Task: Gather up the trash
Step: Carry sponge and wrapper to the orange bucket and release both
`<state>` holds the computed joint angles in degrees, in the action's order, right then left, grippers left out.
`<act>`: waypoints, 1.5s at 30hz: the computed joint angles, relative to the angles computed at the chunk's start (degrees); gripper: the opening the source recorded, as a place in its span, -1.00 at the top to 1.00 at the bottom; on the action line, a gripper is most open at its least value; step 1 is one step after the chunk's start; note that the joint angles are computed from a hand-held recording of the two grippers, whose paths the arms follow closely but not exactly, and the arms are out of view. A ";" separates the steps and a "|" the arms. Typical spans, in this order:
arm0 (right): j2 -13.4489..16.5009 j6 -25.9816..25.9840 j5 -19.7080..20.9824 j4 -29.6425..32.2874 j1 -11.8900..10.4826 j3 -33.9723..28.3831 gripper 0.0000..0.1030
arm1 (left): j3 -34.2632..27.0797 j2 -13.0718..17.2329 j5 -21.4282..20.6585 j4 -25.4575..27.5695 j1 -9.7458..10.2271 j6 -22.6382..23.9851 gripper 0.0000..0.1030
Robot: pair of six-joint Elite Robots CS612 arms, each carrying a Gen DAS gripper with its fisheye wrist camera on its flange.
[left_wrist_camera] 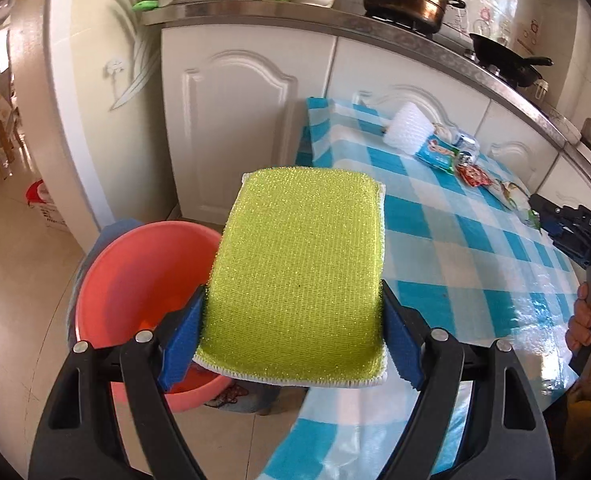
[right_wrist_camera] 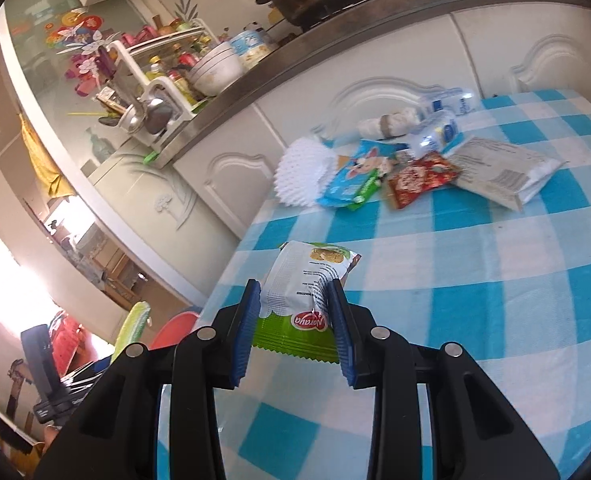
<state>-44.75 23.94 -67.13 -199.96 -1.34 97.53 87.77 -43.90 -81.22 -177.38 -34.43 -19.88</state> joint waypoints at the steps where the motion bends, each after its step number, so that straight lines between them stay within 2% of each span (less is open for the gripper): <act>1: 0.10 -0.41 0.98 0.78 0.48 -0.65 0.29 | 0.54 -0.12 0.72 -0.23 0.37 -0.73 -0.56; 8: 1.52 -5.70 8.55 9.65 4.57 -7.01 0.29 | 2.16 0.04 2.04 0.10 2.82 -6.12 -0.57; 15: 3.77 -12.83 11.60 20.35 8.32 -14.44 0.29 | 2.28 0.99 3.05 1.01 4.28 -9.55 -0.57; 22: 6.74 -19.11 11.34 30.94 11.30 -21.69 0.29 | 2.28 1.98 3.03 2.23 5.23 -12.35 -0.58; 31: 10.15 -22.84 11.22 39.30 13.12 -28.24 0.26 | 0.86 3.25 3.13 3.93 5.55 -12.20 -0.59; 33: 10.73 -23.61 9.77 40.82 13.48 -29.36 0.16 | 0.37 3.54 3.44 4.57 5.50 -11.83 -0.62; 35: 10.86 -23.41 8.82 40.83 13.59 -29.38 -0.15 | -0.33 3.84 4.78 6.33 5.24 -11.49 -0.68; 39: 10.31 -20.37 9.02 38.00 12.84 -27.56 -0.45 | -1.13 4.14 5.75 9.52 5.14 -11.65 -0.76; 40: 10.08 -19.37 8.71 36.91 12.61 -27.01 -0.60 | -1.16 4.11 5.82 9.81 5.12 -11.61 -0.78; 45: 8.31 -15.79 8.35 31.10 11.09 -23.22 -0.73 | -0.10 3.40 5.67 7.54 5.23 -12.83 -0.80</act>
